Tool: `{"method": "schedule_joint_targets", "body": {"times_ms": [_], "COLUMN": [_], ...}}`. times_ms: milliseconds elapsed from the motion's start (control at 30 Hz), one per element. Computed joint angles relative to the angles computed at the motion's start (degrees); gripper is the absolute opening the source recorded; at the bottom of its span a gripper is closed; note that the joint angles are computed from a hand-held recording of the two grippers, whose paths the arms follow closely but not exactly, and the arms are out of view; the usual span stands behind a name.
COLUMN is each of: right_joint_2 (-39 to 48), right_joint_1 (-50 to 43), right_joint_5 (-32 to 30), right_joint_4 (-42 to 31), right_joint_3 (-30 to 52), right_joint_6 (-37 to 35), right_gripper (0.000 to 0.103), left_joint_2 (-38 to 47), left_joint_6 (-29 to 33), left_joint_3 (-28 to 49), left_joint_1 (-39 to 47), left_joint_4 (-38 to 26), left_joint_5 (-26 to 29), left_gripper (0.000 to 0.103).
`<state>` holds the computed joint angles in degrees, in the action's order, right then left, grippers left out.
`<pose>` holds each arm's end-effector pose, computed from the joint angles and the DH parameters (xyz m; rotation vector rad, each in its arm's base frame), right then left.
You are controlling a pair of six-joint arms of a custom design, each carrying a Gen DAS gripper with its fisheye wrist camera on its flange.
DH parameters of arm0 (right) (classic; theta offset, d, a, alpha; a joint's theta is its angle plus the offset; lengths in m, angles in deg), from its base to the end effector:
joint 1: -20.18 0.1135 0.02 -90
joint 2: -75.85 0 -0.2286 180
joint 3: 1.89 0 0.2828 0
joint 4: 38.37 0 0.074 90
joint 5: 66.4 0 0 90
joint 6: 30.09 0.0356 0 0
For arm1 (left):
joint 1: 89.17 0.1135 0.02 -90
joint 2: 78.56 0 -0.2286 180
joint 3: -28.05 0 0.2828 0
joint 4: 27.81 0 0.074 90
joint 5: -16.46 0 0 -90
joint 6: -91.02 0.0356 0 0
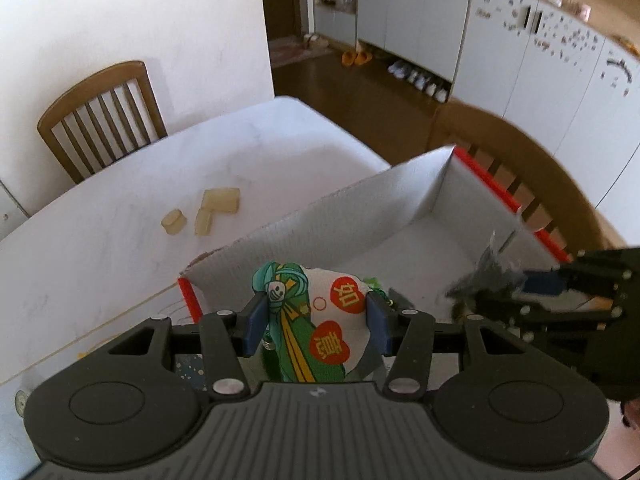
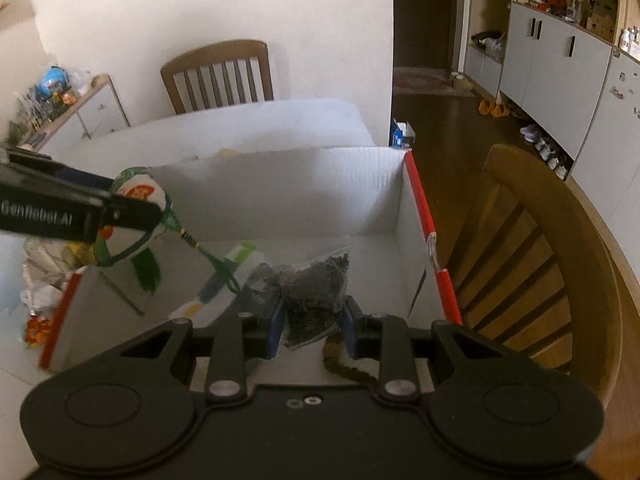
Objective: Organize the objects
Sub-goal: 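Carry both held packets into the shoebox and open both grippers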
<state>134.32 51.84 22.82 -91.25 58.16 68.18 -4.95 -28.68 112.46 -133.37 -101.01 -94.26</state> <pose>0.2140 0.1325 0.2306 -0.5112 2.4401 0.3149 0.2117 -0.1883 0.2907 0.2078 2.5394 -0.0040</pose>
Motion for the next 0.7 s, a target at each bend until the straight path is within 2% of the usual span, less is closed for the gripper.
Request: {"method": "schedule_joint_targets", "body": {"times_ms": [433, 700], "right_joint_2": [18.4, 23.8], "right_joint_1": [-2.3, -2.4], "right_joint_5": [-1.5, -3.0], "right_joint_4": [1.8, 0.1], "right_joint_3": [9.6, 13.0], "right_joint_6": [-3.6, -5.3], "right_gripper": [0.029, 0.029], "left_joint_2": [11.8, 16.0], "left_joint_6": [1.7, 2.7], "left_joint_3": [3.6, 4.4], "left_joint_1": [2.2, 3.6], "left_joint_4": [1.1, 1.1], "left_joint_5": [1.7, 3.2], "left_gripper": [0.052, 0.053]}}
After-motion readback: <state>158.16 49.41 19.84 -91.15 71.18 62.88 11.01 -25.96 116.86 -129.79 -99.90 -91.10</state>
